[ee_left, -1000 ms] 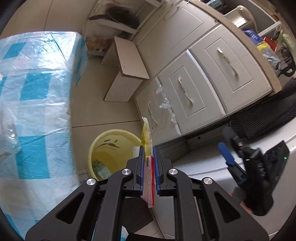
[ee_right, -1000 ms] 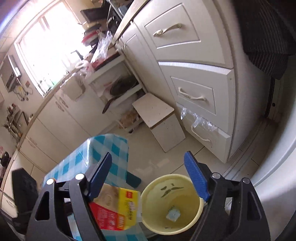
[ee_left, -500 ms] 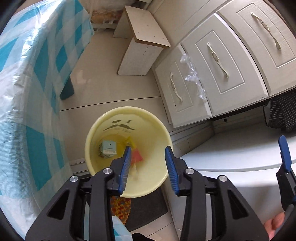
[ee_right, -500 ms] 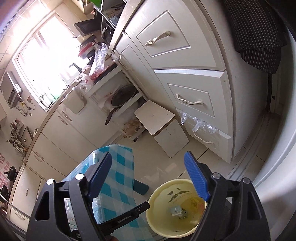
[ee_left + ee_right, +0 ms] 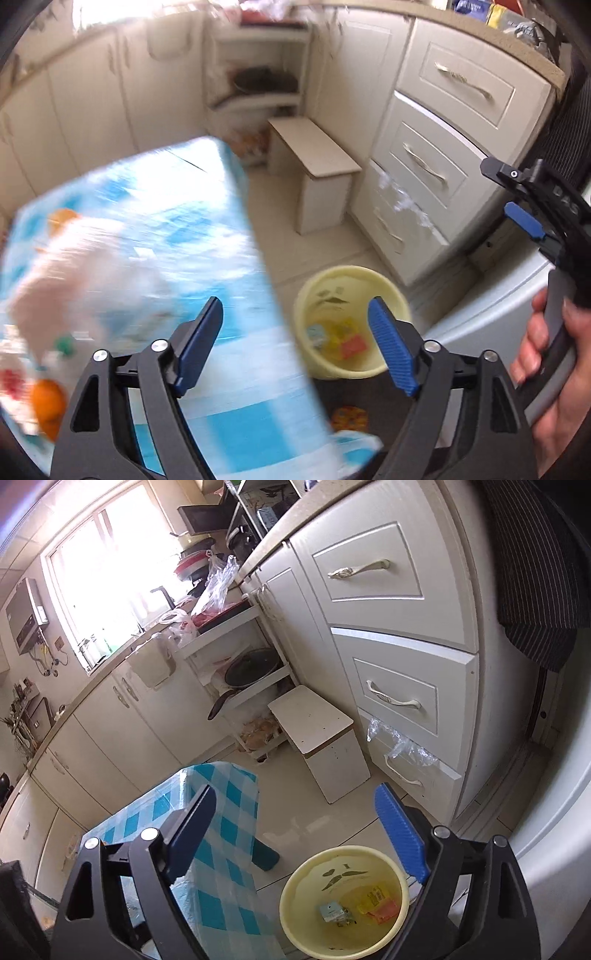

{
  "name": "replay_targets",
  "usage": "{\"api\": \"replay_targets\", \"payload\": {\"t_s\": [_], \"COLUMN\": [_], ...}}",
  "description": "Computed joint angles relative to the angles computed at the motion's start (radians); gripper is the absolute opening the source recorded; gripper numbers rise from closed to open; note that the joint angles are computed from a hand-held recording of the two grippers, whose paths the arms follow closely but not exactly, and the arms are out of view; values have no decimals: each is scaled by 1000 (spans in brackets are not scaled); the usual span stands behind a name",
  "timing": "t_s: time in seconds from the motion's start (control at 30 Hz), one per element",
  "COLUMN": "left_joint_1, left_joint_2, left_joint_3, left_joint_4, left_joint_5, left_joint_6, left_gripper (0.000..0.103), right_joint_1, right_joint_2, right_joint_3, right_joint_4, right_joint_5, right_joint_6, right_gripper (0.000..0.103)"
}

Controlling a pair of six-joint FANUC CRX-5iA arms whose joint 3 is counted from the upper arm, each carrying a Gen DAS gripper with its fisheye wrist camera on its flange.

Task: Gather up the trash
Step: 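Bring both tools back over the table toward the orange and white bag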

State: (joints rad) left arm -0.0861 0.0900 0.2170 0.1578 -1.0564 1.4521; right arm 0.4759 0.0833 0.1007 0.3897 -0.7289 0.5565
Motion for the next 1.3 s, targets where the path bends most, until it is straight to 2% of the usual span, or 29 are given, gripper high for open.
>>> {"api": "replay_targets", "payload": {"t_s": [0.17, 0.33, 0.43, 0.53, 0.67, 1.0, 1.3], "left_joint_1": [109, 249, 335, 425, 520, 554, 558], "left_joint_2": [-158, -251, -298, -318, -289, -328, -351], "left_joint_3": [-72, -132, -177, -217, -214, -255, -264], "left_joint_4": [-122, -157, -144, -75, 15, 1, -10], "left_joint_5": [40, 89, 124, 141, 77, 110, 124], "left_joint_6": [-21, -69, -98, -125, -121, -95, -89], "left_gripper": [86, 89, 90, 91, 91, 92, 93], "right_joint_1": [68, 136, 182, 228, 283, 372, 389], "right_joint_2": [-11, -55, -71, -73, -16, 100, 98], "right_joint_3": [-15, -64, -83, -80, 8, 175, 177], "right_joint_4": [114, 238, 325, 337, 270, 103, 93], "right_joint_5": [24, 103, 127, 146, 132, 91, 88], "right_joint_6": [-45, -130, -173, -156, -34, 186, 213], "right_gripper": [91, 94, 95, 95, 95, 95, 95]}}
